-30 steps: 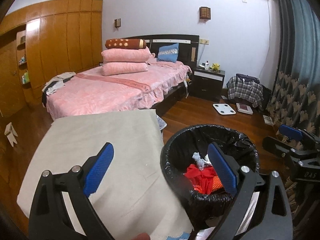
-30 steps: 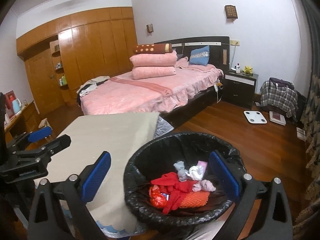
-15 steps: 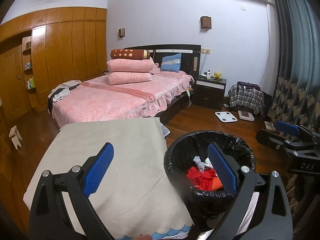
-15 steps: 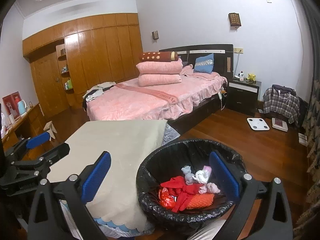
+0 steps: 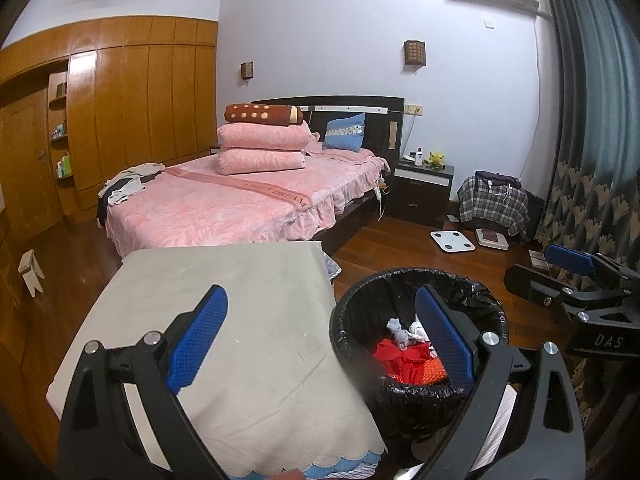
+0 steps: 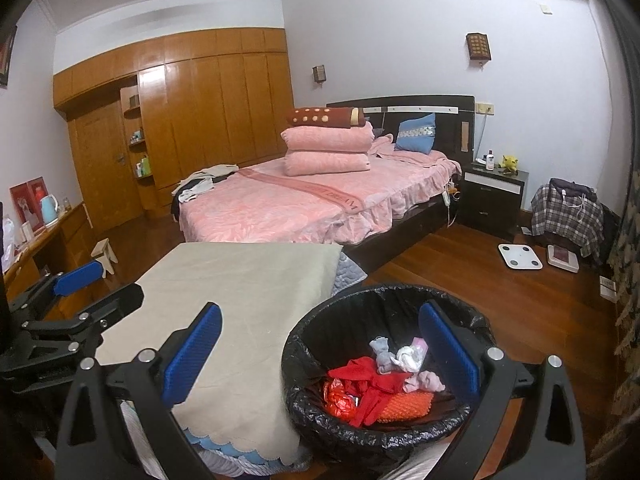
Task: Collect trash
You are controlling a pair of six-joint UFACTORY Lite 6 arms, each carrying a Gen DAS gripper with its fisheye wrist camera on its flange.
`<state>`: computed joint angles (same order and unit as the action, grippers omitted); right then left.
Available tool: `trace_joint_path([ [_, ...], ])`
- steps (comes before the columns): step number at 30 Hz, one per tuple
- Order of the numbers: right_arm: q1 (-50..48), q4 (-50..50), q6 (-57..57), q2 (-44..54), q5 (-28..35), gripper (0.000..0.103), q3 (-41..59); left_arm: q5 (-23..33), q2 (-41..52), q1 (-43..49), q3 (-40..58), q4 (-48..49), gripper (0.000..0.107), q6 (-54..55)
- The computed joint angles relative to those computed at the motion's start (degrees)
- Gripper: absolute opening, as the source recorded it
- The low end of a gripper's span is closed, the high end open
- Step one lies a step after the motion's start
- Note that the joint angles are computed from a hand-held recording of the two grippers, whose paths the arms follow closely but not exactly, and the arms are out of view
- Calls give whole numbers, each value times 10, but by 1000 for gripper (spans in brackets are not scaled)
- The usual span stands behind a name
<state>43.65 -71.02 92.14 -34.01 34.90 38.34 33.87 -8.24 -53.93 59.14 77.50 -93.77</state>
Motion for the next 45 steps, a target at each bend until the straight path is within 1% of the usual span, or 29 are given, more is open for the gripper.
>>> trace_joint_path([
  [45, 20, -10, 14, 22, 14, 97, 15, 1, -6, -1, -7, 0, 92, 0],
])
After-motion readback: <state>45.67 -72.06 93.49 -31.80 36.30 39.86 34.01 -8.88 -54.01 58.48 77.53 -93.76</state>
